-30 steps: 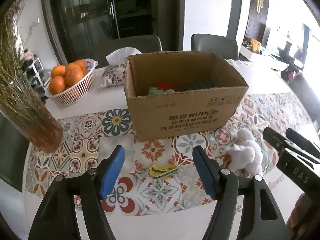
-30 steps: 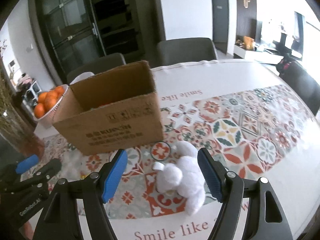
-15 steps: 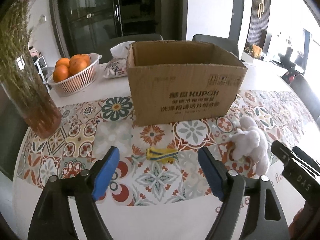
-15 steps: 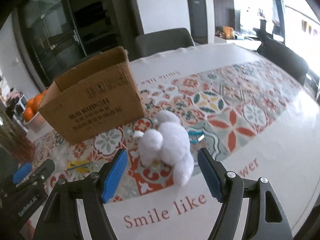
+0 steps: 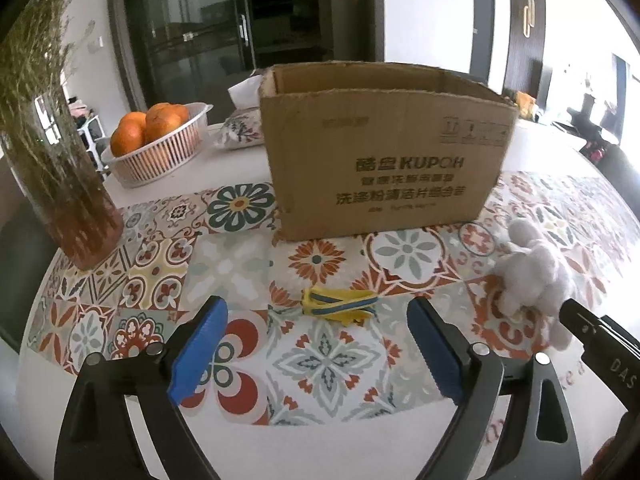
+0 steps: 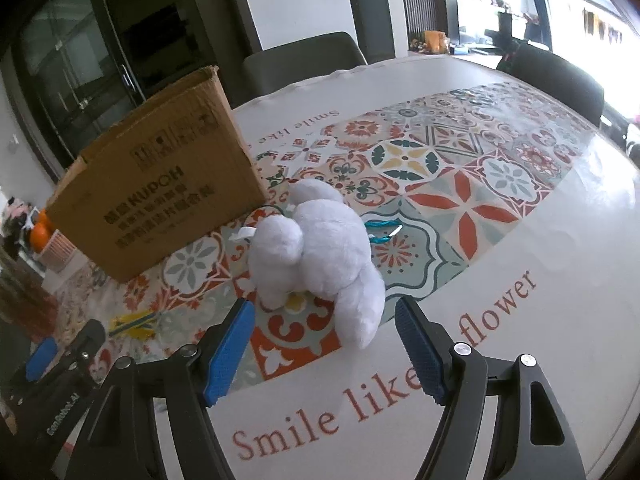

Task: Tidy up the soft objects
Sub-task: 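Move the right tool to the white plush while the left tool approaches the yellow-blue clip, then close the right tool on the white plush while the left tool grasps the yellow-blue clip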

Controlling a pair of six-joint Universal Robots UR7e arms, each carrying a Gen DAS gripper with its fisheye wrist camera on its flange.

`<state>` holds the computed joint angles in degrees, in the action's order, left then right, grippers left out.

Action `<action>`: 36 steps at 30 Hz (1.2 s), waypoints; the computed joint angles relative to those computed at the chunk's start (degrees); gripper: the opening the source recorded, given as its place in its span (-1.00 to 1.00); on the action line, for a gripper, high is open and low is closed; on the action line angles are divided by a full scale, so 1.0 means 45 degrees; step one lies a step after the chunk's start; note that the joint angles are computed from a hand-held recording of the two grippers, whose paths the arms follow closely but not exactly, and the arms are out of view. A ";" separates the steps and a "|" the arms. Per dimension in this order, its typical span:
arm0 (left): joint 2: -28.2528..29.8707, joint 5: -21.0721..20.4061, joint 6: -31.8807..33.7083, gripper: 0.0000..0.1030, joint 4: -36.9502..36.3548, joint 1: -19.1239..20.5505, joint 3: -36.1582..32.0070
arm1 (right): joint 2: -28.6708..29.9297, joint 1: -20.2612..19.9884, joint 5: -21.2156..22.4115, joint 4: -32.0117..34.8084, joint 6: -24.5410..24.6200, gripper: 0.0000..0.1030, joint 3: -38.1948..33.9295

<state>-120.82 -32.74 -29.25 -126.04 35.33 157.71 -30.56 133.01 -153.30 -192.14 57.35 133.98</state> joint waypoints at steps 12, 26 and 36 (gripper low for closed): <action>0.3892 -0.0161 0.3291 0.80 -0.6254 0.1724 0.0531 | 0.0705 -0.0957 -0.0399 0.0344 -0.0562 0.43 -0.0262; 0.6108 -0.0595 0.3602 0.78 -0.8540 0.2557 0.0235 | 0.0838 -0.1352 -0.0850 -0.0105 -0.2011 0.13 -0.0325; 0.6112 -0.0682 0.3596 0.47 -0.8408 0.2530 0.0267 | 0.0852 -0.1729 -0.0087 -0.0886 -0.2699 -0.41 -0.0132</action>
<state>-93.31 -35.80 -13.07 -163.88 46.72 158.91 -26.73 125.23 -153.70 -196.13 45.20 133.39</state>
